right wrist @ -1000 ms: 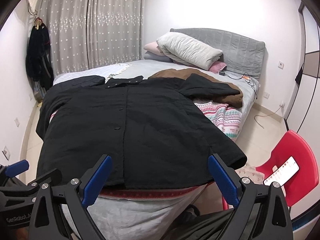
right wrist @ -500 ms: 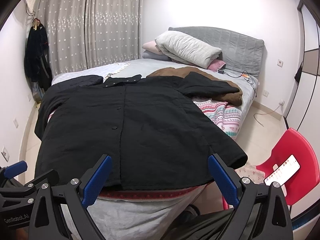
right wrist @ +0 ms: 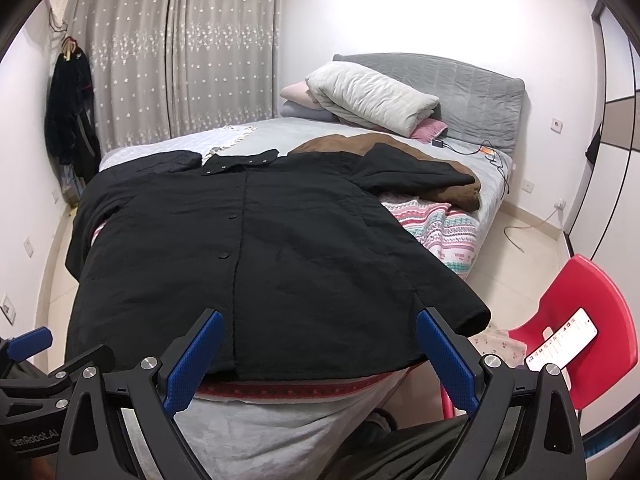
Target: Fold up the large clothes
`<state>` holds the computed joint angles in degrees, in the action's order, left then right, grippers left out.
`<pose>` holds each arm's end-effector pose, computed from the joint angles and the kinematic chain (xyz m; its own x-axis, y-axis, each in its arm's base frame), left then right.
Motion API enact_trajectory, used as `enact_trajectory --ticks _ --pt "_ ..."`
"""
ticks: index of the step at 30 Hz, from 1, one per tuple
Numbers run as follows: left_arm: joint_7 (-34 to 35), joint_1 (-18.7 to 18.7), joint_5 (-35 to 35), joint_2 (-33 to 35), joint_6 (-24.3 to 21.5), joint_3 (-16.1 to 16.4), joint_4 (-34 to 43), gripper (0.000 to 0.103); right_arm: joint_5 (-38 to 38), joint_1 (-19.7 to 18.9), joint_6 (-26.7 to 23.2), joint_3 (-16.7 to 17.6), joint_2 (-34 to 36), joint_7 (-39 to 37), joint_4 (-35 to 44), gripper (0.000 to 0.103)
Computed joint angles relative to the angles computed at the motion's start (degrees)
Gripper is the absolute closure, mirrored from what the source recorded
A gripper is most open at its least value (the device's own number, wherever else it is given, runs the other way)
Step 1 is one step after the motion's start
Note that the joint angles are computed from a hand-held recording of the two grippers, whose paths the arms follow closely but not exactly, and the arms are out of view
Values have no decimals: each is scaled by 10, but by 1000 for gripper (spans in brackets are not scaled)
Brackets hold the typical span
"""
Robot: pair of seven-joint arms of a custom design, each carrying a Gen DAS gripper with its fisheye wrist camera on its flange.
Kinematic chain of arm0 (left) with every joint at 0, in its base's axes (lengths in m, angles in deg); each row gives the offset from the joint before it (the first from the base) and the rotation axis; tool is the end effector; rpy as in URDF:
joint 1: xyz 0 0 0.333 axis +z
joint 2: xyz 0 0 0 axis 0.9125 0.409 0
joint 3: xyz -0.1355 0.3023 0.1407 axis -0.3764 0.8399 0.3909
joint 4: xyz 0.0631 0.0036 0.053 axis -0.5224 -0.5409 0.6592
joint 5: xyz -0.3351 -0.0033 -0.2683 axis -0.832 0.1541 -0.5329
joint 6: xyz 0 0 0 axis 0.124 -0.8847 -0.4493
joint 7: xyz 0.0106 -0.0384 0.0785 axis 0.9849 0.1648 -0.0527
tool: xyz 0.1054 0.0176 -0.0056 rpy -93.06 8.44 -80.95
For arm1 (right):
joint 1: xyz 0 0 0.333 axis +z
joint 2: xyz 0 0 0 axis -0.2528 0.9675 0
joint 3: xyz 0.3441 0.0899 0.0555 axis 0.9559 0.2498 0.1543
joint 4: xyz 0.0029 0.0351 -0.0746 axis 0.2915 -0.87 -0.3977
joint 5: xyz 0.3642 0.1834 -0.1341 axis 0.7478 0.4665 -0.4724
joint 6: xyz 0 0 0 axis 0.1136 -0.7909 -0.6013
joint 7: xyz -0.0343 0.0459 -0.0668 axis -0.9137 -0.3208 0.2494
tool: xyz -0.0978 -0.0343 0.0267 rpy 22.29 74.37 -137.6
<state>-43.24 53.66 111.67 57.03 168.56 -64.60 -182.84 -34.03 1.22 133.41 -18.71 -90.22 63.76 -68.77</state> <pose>0.4967 -0.3034 0.6911 0.2602 -0.9566 0.1316 -0.6936 -0.2799 -0.6638 0.5489 0.2231 0.7067 0.2189 -0.9732 0.0699 -0.5779 -0.1870 -0.7944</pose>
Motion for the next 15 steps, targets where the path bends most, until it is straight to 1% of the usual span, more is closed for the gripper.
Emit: enact_trajectory --ticks 15 --pt "3 0 -4 6 -8 3 4 1 9 1 -11 -1 8 -7 5 5"
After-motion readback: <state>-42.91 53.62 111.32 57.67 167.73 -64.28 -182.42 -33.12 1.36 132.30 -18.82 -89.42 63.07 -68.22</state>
